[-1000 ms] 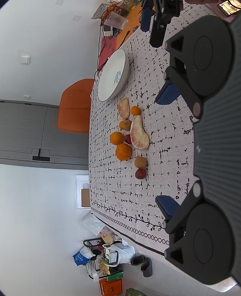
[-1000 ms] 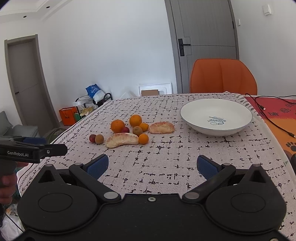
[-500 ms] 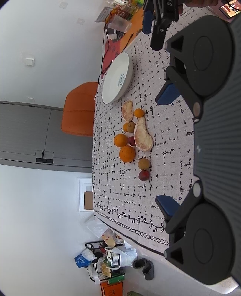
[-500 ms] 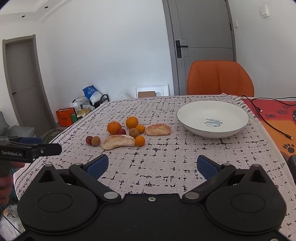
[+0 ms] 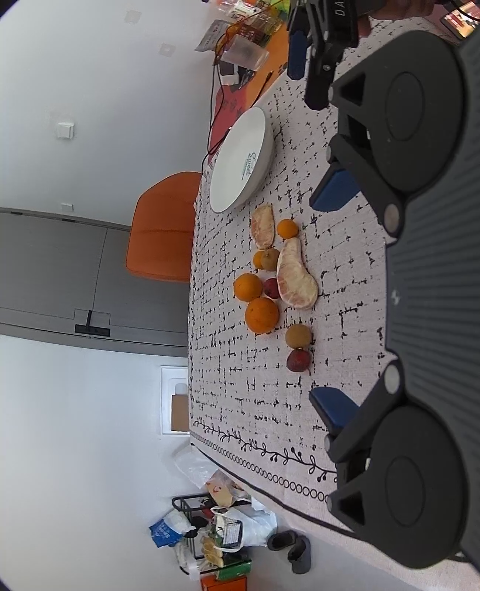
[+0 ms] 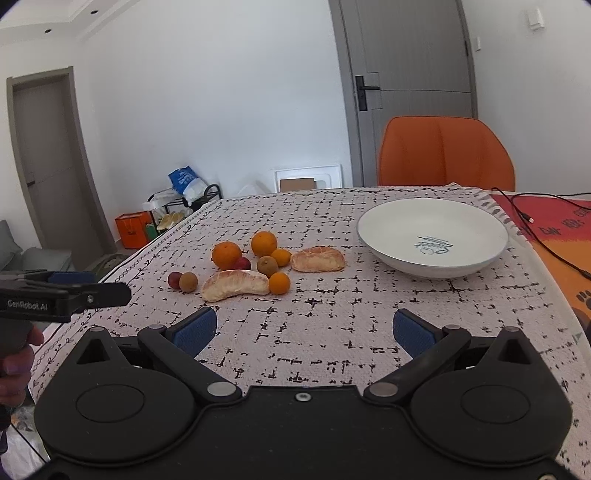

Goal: Organize fruits

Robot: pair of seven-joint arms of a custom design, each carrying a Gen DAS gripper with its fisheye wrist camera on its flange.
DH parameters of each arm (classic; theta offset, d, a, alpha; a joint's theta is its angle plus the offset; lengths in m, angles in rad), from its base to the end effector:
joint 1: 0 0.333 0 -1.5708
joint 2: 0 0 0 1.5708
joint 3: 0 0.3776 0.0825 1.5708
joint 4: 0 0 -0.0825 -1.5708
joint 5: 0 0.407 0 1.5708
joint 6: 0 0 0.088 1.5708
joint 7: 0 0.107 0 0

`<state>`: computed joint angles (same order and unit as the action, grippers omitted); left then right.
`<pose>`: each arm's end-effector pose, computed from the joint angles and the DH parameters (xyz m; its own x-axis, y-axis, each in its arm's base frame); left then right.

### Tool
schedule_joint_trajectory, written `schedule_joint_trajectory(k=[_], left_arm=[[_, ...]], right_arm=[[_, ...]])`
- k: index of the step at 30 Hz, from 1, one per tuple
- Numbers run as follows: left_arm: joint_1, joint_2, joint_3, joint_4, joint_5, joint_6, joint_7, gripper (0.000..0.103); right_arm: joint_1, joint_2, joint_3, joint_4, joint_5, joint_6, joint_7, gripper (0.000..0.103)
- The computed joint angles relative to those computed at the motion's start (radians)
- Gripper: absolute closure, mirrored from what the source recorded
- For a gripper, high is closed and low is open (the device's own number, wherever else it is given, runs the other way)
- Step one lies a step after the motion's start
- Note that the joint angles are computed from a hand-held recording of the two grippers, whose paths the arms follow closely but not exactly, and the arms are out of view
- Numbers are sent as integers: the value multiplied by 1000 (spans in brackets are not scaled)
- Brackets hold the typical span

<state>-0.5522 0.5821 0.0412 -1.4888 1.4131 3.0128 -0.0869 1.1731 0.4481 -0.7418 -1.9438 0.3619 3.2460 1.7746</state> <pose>0.6422 -0.4520 0.4328 -0.2799 -0.9514 0.1283 -0.5054 0.0324 -0.8623 0.6174 0.3290 0.4679 0.1357 -0.9789 -0.1527 -0.5600 0.0514 -0.8269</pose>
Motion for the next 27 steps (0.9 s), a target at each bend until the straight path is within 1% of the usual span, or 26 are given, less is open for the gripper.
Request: schedule_joint_trajectory(k=[1, 3, 5, 6, 7, 10, 11, 12, 14, 15, 17, 19, 20, 23, 25, 27], left_arm=[[5, 6, -2, 6, -7, 7, 2, 2], [7, 18, 1, 19, -17, 13, 10, 4], [11, 31, -3, 32, -48, 11, 47, 8], [10, 37, 1, 36, -60, 15, 58, 9], [13, 44, -1, 42, -83, 16, 79, 13], [17, 66, -1, 58, -161, 18, 149, 24], [18, 73, -1, 64, -187, 20, 172, 29], [22, 81, -4, 70, -214, 22, 199, 31], [27, 98, -7, 85, -267, 25, 247, 38], [27, 106, -5, 93, -290, 25, 267, 40], [28, 124, -6, 110, -336, 24, 309, 46], [26, 142, -4, 131, -377, 14, 350, 50], [29, 151, -9, 141, -401, 9, 376, 53], [44, 179, -32, 172, -475, -4, 455, 58], [44, 196, -33, 191, -514, -15, 491, 61], [36, 208, -23, 209, -547, -27, 518, 62]], right_arm=[[-20, -1, 22, 5, -2, 4, -4, 0], [-99, -12, 109, 15, -6, 18, -23, 0], [-140, -10, 153, 28, -3, 21, -39, 0], [-149, -5, 163, 36, -2, 21, -46, 0], [-157, -1, 169, 44, 1, 16, -51, 0], [-223, 1, 238, 65, 1, 8, -56, 4], [-242, 3, 256, 72, -2, 4, -55, 8], [-251, 7, 263, 80, -6, -4, -53, 11], [-257, 20, 262, 96, -23, -17, -42, 14], [-260, 26, 262, 102, -32, -20, -35, 16], [-287, 35, 286, 118, -50, -29, -27, 20], [-318, 42, 318, 133, -67, -34, -18, 23], [-335, 45, 335, 140, -75, -36, -16, 26], [-402, 54, 403, 166, -94, -47, -14, 31], [-442, 63, 444, 184, -104, -54, -13, 35], [-470, 73, 471, 203, -115, -66, -10, 39]])
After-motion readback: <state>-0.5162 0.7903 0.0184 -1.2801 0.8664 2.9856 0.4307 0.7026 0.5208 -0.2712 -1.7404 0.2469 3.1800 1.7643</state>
